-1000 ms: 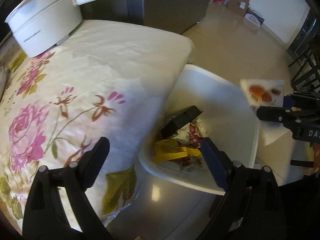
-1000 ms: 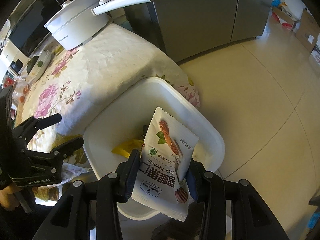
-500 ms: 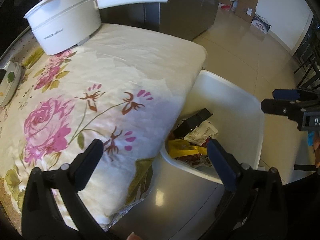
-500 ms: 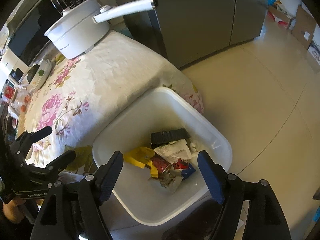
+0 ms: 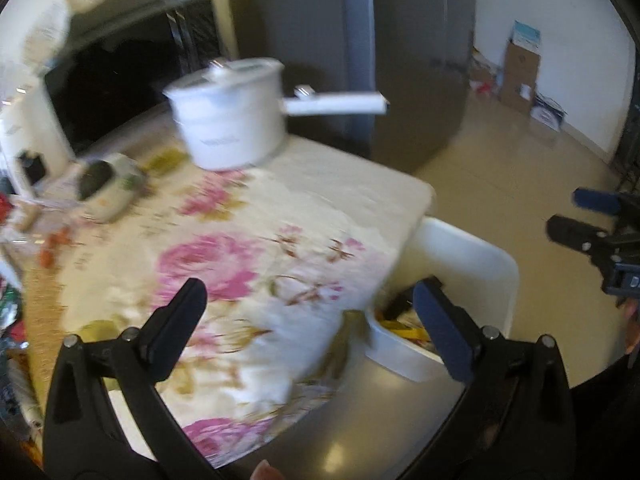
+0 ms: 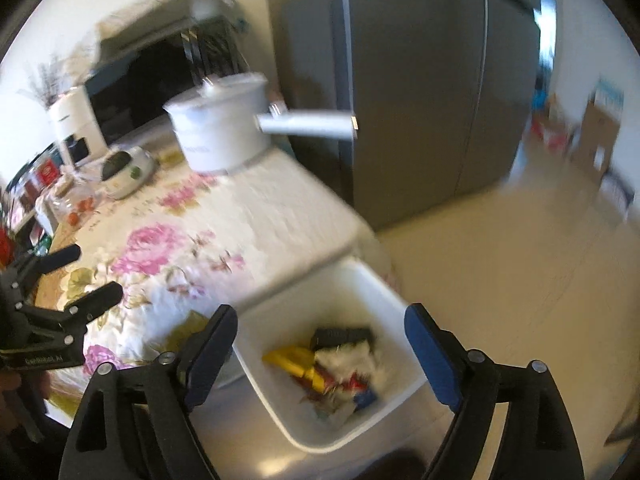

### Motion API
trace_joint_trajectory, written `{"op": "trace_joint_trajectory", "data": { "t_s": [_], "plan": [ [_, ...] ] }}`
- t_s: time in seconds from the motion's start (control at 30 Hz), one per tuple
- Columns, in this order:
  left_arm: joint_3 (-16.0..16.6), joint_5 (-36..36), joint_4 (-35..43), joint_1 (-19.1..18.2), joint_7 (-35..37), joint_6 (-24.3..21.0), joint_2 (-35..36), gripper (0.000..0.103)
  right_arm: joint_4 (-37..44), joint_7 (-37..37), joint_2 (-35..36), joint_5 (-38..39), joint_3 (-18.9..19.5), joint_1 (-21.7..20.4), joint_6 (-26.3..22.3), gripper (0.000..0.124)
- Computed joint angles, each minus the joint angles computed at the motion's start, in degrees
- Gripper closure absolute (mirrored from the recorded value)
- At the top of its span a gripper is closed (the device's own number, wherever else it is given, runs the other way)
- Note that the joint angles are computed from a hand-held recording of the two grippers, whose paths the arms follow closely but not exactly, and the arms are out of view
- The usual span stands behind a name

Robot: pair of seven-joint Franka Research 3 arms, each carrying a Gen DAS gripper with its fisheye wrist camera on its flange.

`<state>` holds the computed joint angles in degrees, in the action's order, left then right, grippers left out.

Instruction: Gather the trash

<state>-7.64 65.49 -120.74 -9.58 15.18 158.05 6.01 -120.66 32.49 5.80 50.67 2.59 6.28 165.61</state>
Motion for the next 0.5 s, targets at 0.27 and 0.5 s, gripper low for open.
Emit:
{"op": "trace_joint_trajectory", "data": {
  "t_s": [0.27, 0.5],
  "plan": [
    [-2.16, 14.24, -9.26, 1.68, -23.21, -6.24, -10.15, 0.000, -2.98, -40.62, -6.90, 39.75, 1.52, 4.82, 7.74, 0.028],
    [-5.09, 17.99, -13.73, 2.41, -33.98, -13.03, -14.61, 0.000, -3.30, -46.33, -7.75, 45.35, 0.52, 7.25, 5.28, 0.028]
  ]
}}
